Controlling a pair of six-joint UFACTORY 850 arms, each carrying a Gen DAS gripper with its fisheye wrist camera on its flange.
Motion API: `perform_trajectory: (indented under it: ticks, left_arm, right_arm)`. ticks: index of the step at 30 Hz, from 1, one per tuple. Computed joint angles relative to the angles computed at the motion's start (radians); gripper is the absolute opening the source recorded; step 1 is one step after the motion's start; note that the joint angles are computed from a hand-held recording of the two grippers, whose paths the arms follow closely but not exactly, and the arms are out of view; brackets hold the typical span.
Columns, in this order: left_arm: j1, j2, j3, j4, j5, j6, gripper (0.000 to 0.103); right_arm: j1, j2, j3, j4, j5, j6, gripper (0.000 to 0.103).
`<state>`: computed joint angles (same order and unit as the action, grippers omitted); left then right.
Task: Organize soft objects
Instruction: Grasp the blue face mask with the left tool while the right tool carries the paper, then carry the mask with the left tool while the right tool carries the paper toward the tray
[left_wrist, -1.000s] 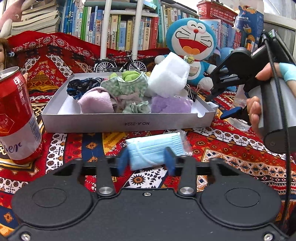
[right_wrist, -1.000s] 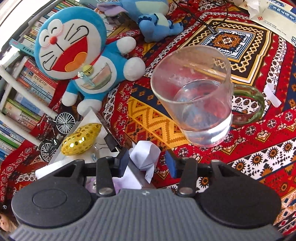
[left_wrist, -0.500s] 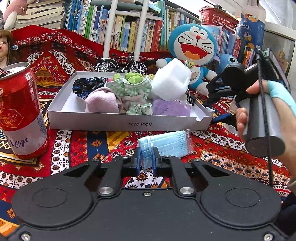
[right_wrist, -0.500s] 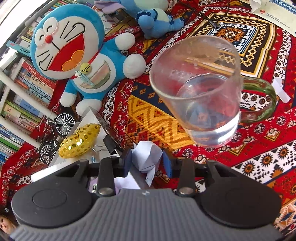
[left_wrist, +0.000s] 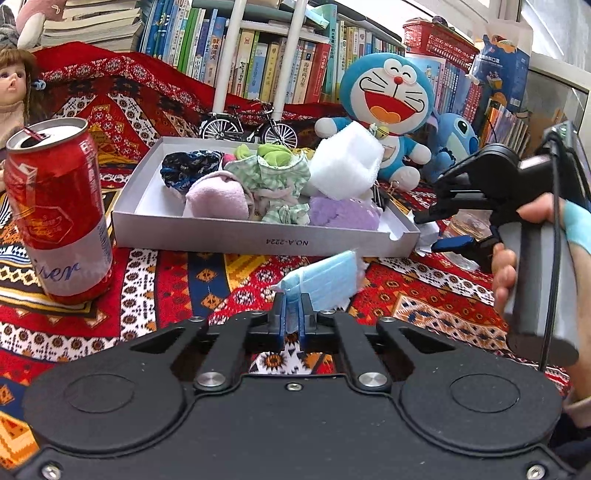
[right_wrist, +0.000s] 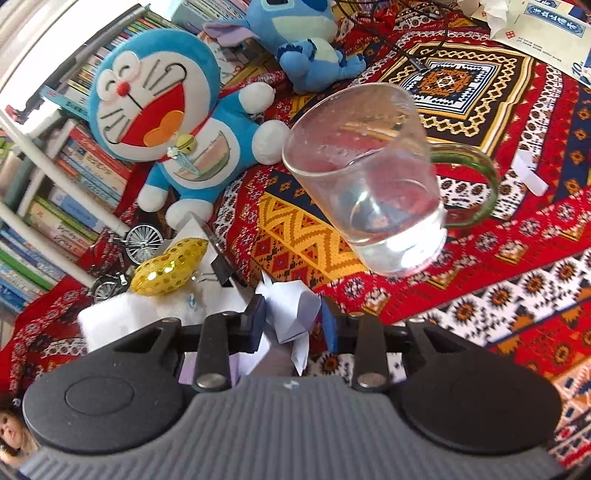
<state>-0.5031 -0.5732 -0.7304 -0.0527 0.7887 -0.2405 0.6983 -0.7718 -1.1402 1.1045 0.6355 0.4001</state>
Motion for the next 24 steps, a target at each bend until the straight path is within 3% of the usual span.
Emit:
perform_trajectory:
  ticks: [6,9,10,11,13,18,24]
  left_arm:
    - [0.015,0.053,0.06,0.05,0.011,-0.023,0.006]
    - [0.016,0.062,0.077,0.048,0.04,0.005,0.012]
    - [0.012,0.06,0.077,0.03,0.055,0.018,0.022]
    - [0.009,0.058,0.074,0.013,0.06,0.028,0.038]
    - [0.003,0.044,0.059,-0.004,0.072,0.064,0.057]
    - [-0.042,-0.006,0.006,-0.11,0.064,0.283,0.066]
    - [-0.065,-0.057,-0.057,-0.183,0.02,0.362,0.068]
  right_arm:
    - [0.054,0.048,0.112,-0.108,0.102,0.066,0.036]
    - [0.081,0.061,0.159,-0.171,0.144,0.039,0.036]
    - [0.088,0.062,0.168,-0.185,0.152,0.01,0.036]
    - [0.096,0.064,0.178,-0.206,0.156,-0.017,0.036]
    - [0.104,0.064,0.191,-0.25,0.155,-0.052,0.036]
    - [0.098,0.074,0.238,-0.43,0.125,-0.02,0.037]
    - [0.09,0.084,0.316,-0.559,0.222,0.137,0.04]
